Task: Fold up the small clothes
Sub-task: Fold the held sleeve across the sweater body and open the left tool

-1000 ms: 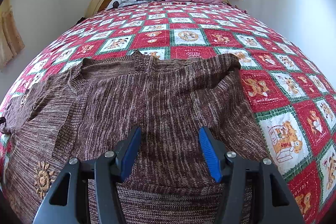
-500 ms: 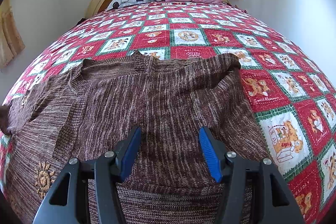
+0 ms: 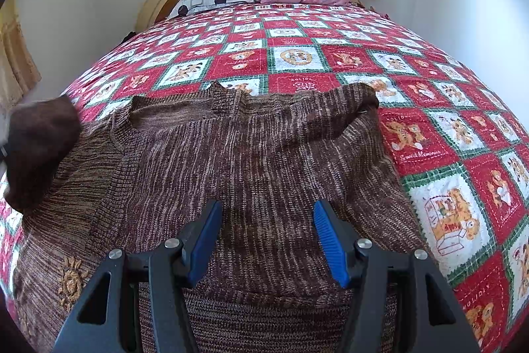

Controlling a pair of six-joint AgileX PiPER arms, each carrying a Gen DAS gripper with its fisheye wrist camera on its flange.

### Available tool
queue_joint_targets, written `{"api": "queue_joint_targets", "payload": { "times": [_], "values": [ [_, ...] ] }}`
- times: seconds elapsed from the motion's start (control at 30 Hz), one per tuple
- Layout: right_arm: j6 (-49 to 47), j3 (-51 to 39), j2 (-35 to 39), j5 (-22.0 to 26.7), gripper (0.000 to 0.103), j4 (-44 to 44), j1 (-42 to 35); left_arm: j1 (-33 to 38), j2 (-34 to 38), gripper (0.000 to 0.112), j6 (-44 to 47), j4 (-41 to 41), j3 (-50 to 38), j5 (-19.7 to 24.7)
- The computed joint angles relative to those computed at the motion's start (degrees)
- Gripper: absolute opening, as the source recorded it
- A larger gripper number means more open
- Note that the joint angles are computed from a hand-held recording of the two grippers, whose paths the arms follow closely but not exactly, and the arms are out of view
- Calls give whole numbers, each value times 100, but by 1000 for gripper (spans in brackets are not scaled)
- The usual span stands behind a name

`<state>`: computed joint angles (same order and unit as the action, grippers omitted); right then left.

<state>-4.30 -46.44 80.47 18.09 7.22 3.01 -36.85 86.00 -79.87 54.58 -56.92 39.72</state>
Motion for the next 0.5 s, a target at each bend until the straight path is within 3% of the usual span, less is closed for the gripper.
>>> {"api": "queue_joint_targets", "payload": {
  "times": [0.17,0.23,0.3,0.4,0.5],
  "values": [
    [-11,10,-8,-3,59,6,-5,-123,359,15,467,-670,-80,-118],
    [-11,10,-8,-3,59,6,-5,-146,156,27,567,-857,104,-183],
    [-18,9,-9,-1,59,13,-7,-78,-394,60,556,-1020,574,-440],
    [-200,33,-28,-26,59,192,-44,-28,-1488,76,-172,-660,1466,-624],
    [-981,93,-92,-57,59,1012,-182,21,-1858,77,-756,-305,1821,-299]
  ]
}}
